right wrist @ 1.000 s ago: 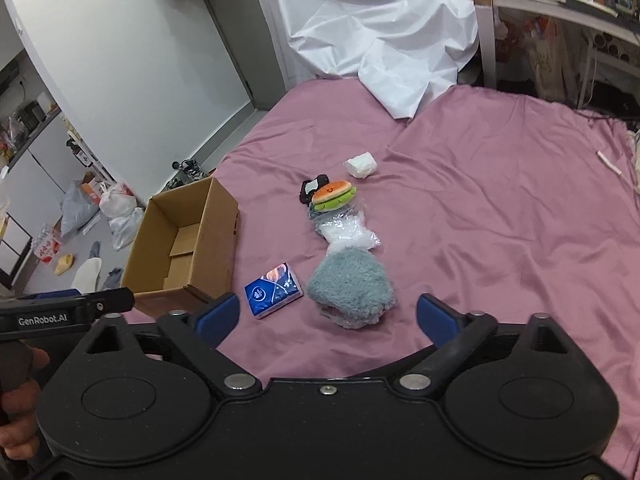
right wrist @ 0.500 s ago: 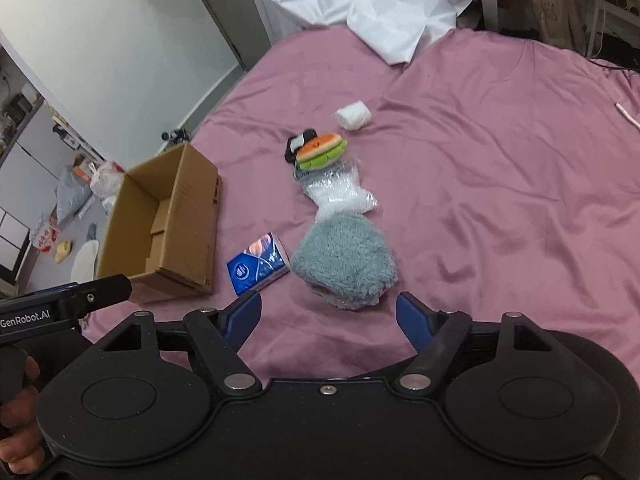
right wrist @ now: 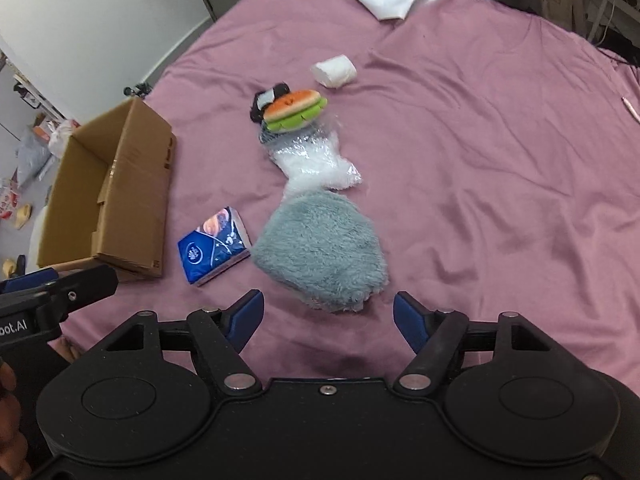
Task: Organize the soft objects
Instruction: 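Move the right gripper down toward the grey fluffy plush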
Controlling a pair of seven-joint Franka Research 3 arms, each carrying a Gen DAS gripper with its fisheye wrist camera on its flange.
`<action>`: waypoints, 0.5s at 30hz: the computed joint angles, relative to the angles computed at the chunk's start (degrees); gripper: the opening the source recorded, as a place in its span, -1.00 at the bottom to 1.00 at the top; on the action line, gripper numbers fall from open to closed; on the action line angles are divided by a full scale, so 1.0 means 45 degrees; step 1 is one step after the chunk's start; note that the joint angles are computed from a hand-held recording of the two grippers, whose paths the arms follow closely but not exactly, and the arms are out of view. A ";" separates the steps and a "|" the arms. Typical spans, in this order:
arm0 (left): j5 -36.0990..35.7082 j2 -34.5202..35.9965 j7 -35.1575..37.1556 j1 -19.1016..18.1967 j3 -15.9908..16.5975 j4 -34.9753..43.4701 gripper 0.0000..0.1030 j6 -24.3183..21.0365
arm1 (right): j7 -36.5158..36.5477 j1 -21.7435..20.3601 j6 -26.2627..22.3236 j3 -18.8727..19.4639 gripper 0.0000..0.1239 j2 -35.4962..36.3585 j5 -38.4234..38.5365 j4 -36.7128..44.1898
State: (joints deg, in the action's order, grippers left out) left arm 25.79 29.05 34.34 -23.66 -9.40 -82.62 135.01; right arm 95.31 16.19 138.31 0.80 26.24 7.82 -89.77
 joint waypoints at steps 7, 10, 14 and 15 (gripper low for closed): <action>-0.0456 0.0783 0.0428 0.0077 -0.0058 0.0891 0.89 -0.0138 | 0.0393 0.0139 -0.0523 -0.0166 0.14 0.0856 -0.0293 0.1004; -0.0581 0.1110 0.0577 0.0039 -0.0007 0.1300 0.89 -0.0290 | 0.0629 0.0097 -0.0471 -0.0174 0.11 0.1127 -0.0198 0.1274; -0.0713 0.1518 0.0626 -0.0043 0.0077 0.1848 0.89 -0.0484 | 0.0784 -0.0124 -0.0172 -0.0040 0.02 0.1378 0.0277 0.1440; -0.0769 0.1648 0.0670 -0.0051 0.0074 0.2025 0.89 -0.0534 | 0.0770 -0.0212 -0.0032 0.0019 0.01 0.1417 0.0469 0.1444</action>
State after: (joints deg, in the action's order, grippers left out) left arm 22.33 36.46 37.35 -23.89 -9.07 -73.51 132.61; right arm 98.78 15.24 138.16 0.89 32.62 9.93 -83.27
